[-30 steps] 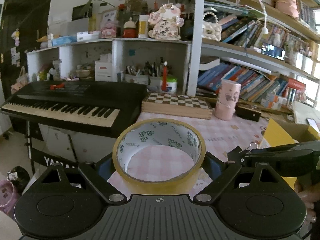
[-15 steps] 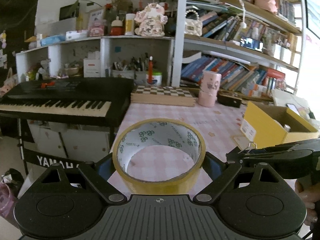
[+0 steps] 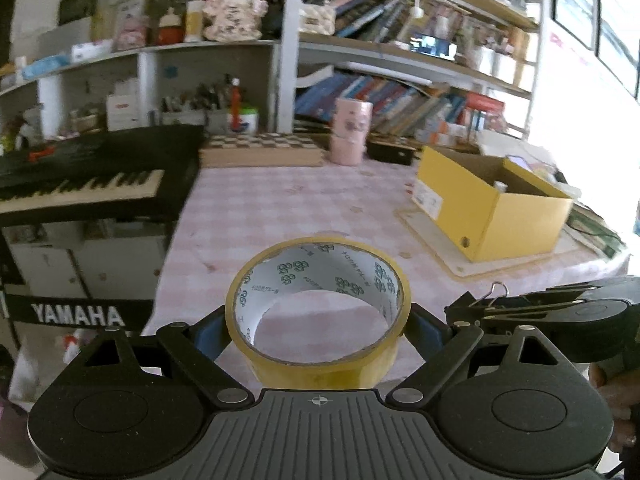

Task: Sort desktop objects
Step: 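Carry the tape roll and binder clip with both tools over to the yellow box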

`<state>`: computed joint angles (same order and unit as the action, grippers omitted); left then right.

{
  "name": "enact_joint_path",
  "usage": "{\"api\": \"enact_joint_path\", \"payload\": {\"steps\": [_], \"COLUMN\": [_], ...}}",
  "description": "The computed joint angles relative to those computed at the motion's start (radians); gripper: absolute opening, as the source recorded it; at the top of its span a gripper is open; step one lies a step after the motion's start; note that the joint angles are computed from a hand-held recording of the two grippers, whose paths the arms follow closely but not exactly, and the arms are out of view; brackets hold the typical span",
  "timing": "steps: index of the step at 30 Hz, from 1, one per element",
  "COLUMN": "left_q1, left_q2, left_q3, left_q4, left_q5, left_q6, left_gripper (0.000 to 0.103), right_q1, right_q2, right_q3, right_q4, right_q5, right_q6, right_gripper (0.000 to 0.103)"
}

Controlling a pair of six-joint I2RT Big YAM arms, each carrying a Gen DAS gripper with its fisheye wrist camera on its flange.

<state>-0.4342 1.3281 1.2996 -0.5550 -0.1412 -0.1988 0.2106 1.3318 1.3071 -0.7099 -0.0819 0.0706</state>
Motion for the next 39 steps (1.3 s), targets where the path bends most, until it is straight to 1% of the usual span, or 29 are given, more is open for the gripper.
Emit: {"api": "enact_joint_path", "payload": {"steps": [6,11,20,26,31,34,39], "left_q1": [-0.020,-0.032,-0.055,-0.078,-0.109,-0.126,-0.148], "left_q2": [0.012,0.017,0.063,0.110,0.150,0.172,0.208], "left_q3": [0.001,0.001,0.046,0.091,0.133,0.159,0.201], "left_q4": [0.010,0.025,0.016,0.006,0.002,-0.005,-0.016], "left_q5": [0.067,0.090,0.126,0.176,0.204,0.210,0.206], "left_q6": [0.041,0.066,0.082,0.099,0.136,0.152,0.153], "left_gripper": [0.091,0.091,0.091,0.091,0.092,0.092,0.091], "right_q1": [-0.022,-0.034,-0.066,-0.112,-0.158,-0.185,-0.224], "right_q2": [-0.054,-0.080,-0.106,-0.129,-0.146,-0.152,-0.148], "right_q3": [-0.052,-0.079,-0.101,-0.119,-0.133,-0.137,-0.132], "right_q4": [-0.014,-0.016,-0.022,-0.034,-0.041,-0.042,-0.044], "right_q5": [0.055,0.077,0.094,0.110,0.118,0.118,0.106], "right_q6": [0.060,0.082,0.069,0.094,0.117,0.125,0.120], "right_gripper": [0.025,0.025,0.025,0.025,0.025,0.025,0.025]}}
